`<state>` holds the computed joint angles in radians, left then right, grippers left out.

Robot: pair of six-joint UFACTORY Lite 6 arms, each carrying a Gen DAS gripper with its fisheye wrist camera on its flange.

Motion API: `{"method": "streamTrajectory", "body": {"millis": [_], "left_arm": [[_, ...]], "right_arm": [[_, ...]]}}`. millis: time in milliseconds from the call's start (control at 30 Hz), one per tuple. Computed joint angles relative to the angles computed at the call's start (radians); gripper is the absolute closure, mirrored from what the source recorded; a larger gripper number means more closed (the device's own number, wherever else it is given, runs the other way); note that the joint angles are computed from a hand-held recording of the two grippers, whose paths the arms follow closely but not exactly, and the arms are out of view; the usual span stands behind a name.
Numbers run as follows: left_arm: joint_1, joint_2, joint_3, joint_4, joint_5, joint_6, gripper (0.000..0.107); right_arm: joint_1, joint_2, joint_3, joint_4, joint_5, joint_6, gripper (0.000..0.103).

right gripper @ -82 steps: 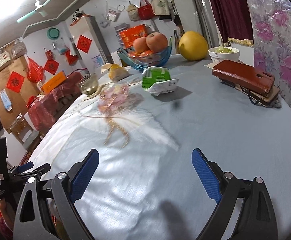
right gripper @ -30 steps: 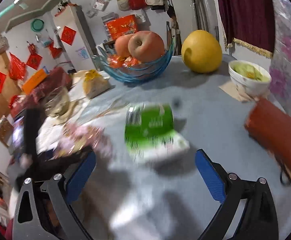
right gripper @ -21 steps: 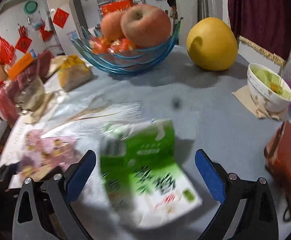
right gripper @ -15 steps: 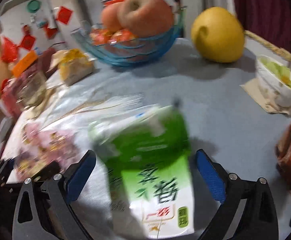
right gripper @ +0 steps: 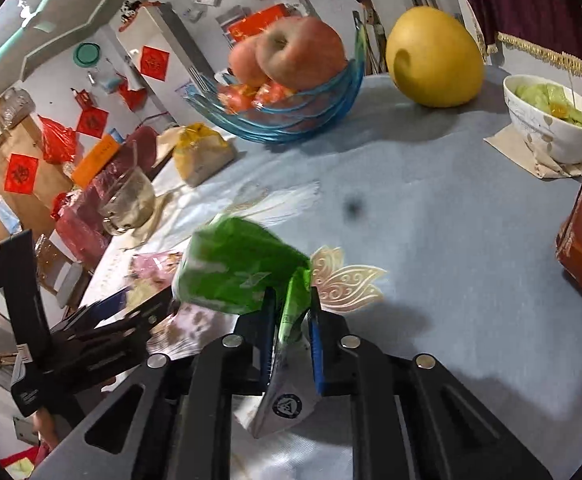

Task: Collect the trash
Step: 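Grasp the pink clear snack bag with the left gripper while the right gripper grasps the green tea carton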

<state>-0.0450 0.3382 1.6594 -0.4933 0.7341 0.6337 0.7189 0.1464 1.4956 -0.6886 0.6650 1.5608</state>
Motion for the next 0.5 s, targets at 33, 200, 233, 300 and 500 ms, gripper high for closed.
{"method": "streamTrajectory", "body": {"millis": [33,200,233,300,500], "left_arm": [[0.000,0.002,0.002,-0.007,0.004,0.009,0.028],[0.019,0.042,0.053,-0.056,0.060,0.030,0.038],[0.026,0.048,0.062,-0.067,0.070,0.032,0.039],[0.038,0.061,0.081,-0.082,0.088,0.033,0.045],[0.073,0.082,0.121,-0.134,0.130,0.060,0.065]], "right_arm": [[0.013,0.000,0.005,-0.016,0.008,0.010,0.088],[0.035,0.095,0.108,0.036,0.030,-0.094,0.062],[0.042,0.137,0.158,0.063,0.056,-0.144,0.061],[0.052,0.218,0.240,0.115,0.088,-0.220,0.062],[0.058,0.122,0.121,0.032,-0.008,-0.081,0.084]]}}
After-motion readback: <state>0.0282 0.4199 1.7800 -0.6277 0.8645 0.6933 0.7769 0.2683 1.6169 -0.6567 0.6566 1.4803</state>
